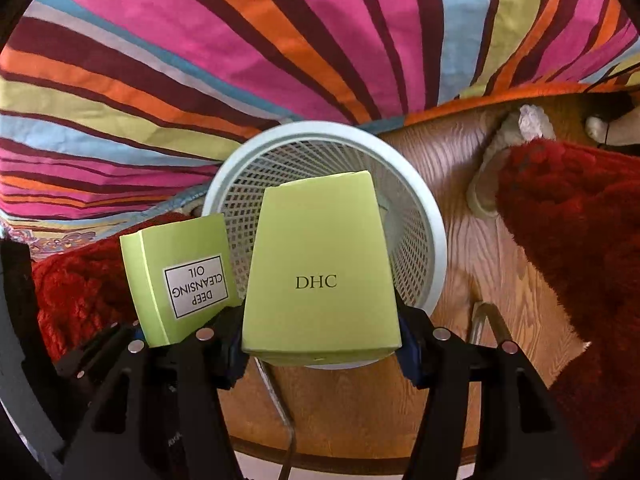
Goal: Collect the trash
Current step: 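Carry the green box with left tool while right tool carries 'DHC' box over basket, then open left tool dropping green box while right tool drops 'DHC' box into basket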
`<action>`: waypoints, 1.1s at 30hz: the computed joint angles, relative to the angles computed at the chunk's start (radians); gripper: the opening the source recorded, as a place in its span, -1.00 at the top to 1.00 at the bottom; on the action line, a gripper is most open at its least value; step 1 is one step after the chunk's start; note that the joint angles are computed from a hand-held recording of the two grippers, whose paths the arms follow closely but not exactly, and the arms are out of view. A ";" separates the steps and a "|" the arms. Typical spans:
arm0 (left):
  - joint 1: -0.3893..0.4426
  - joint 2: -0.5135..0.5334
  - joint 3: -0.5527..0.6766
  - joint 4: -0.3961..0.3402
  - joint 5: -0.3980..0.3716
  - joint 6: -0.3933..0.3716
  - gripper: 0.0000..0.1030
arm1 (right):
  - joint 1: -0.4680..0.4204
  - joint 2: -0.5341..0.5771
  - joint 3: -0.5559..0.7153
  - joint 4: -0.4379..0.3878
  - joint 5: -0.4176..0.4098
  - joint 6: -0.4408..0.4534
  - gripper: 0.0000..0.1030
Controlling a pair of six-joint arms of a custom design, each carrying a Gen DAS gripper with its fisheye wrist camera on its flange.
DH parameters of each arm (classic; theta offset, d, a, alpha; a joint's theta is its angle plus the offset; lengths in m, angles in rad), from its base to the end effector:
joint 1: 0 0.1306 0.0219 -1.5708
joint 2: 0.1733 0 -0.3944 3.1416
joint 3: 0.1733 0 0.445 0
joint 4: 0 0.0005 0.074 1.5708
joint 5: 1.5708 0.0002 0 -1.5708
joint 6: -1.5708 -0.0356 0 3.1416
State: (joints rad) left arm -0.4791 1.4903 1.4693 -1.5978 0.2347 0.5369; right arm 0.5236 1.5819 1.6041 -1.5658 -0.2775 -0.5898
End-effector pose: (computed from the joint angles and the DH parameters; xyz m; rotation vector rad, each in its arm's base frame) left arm 0.4378 -0.2373 0.4055 0.0943 -2.9720 0.2716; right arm 0.4646 0.2789 0.4200 -0.0934 -2.9932 -0.3765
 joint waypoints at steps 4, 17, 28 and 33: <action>-0.006 0.021 -0.008 -0.024 0.004 -0.013 0.05 | -0.007 0.016 -0.009 -0.008 -0.013 -0.014 -0.09; -0.001 0.042 -0.022 -0.049 0.010 -0.013 0.03 | -0.005 0.037 -0.017 -0.021 -0.013 -0.021 -0.09; 0.002 0.048 -0.017 -0.068 -0.055 0.018 -0.63 | -0.010 0.025 -0.032 0.005 0.041 -0.066 -0.84; 0.002 0.040 -0.013 -0.052 -0.066 0.020 -0.63 | -0.004 0.015 -0.022 0.024 0.096 -0.058 -0.84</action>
State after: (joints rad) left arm -0.4771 1.5300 1.4564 -1.6501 0.1684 0.5565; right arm 0.5196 1.5967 1.5820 -1.5416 -0.1820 -0.6474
